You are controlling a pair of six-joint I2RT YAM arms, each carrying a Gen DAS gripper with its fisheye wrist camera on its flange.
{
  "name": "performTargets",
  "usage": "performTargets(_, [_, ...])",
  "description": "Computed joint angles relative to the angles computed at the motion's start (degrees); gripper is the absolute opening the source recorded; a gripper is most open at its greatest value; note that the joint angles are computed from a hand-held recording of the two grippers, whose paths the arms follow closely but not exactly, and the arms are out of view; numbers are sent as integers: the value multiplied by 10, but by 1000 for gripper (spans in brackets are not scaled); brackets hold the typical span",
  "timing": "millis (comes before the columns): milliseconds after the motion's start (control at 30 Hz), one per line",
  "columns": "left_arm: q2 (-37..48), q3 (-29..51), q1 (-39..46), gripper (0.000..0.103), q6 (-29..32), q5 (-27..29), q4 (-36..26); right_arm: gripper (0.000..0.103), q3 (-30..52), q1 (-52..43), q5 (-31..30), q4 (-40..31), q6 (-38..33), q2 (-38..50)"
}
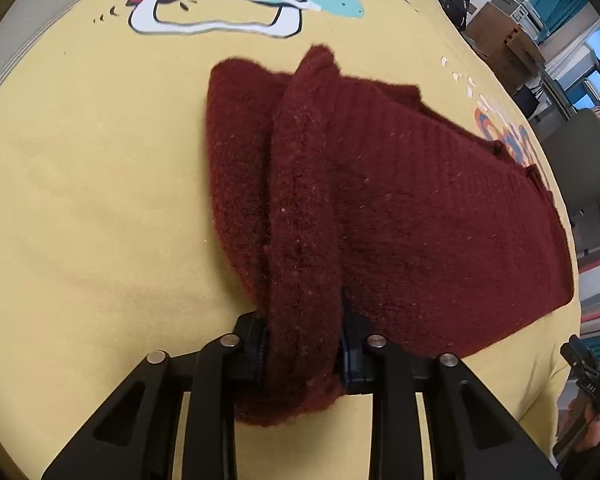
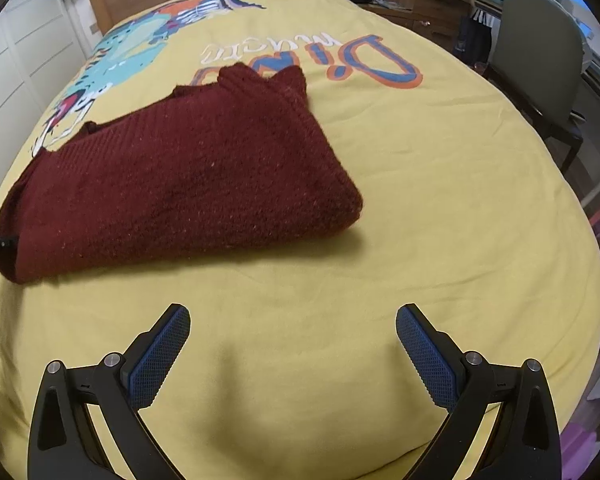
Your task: Fold small clothes
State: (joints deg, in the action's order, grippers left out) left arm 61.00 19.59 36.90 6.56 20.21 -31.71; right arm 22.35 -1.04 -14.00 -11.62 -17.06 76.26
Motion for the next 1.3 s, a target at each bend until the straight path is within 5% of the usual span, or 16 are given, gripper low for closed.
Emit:
performTargets(133, [-48,34,-32,19,-9,-2,-58,103,12,-20,-9,-13,-5,-5])
performTargets(433, [-67,188,-279,18,-207,-38,-118,103,59,-99,-70,-37,-37,12])
performTargets(533, [11,238,-402,18,-291,-86,-57,103,80,-124,-86,-48,-49,16])
performTargets(833, [232,378,-600,18,-390,-155,21,103,145,-204,-112,-86,-92,50])
performTargets(1067, [410,453,-679,18,-444,-195,57,103,156,-227,-87,-81,-101,120])
performTargets(1300, [450,459,-697,22,-473,-224,62,103,154,-234,-67,-72,-112,160])
